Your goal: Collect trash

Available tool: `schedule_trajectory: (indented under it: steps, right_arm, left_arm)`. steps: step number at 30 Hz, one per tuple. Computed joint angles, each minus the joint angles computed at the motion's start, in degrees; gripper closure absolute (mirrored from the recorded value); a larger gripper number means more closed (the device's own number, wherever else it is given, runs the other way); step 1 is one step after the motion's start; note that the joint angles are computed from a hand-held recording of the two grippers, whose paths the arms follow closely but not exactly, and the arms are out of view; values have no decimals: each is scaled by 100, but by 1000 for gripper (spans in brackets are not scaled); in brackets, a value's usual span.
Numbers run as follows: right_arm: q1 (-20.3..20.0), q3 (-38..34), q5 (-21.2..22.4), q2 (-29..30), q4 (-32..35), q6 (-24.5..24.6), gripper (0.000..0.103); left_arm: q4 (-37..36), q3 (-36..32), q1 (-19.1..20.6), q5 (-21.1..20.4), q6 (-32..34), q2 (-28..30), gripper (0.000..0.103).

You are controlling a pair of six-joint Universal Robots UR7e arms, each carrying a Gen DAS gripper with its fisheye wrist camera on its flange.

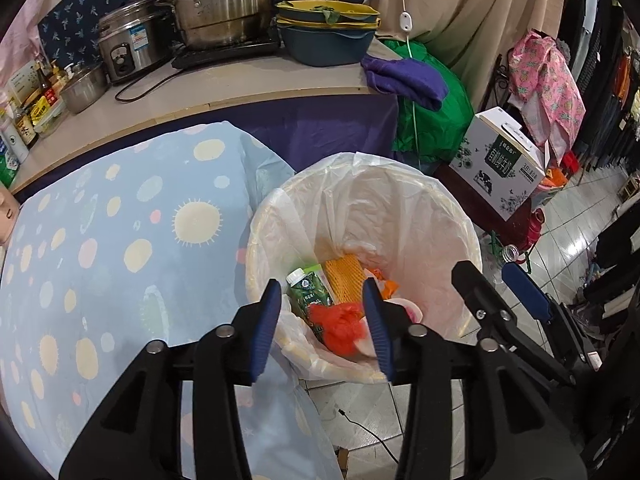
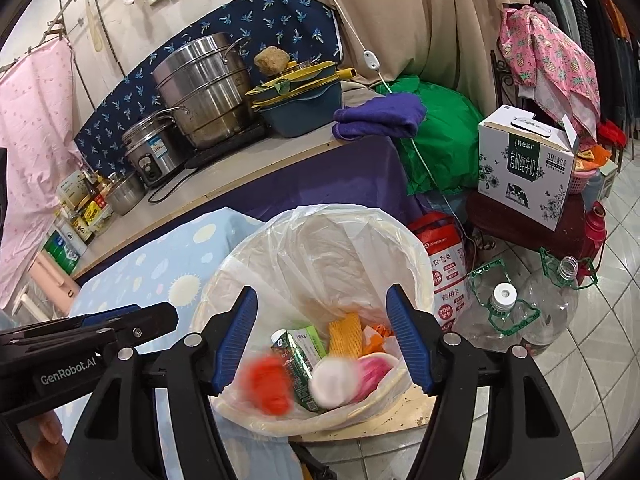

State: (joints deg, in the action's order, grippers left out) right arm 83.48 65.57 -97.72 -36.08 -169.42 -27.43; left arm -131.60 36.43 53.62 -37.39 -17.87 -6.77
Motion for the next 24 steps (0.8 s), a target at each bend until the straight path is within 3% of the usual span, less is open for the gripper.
schedule_trajectory:
  steps: [11, 20, 24]
  right_arm:
    - [55, 59, -17, -29, -66, -85, 37]
    - [164, 334, -190, -162, -215, -210, 28]
    - [253, 512, -358, -241, -212, -359, 24]
  left_arm:
    - [-145, 223, -5, 140, -107, -139, 52]
    - [-675, 966, -58, 394, -115, -512, 42]
    - [-930, 1425, -89, 658, -233, -742, 32]
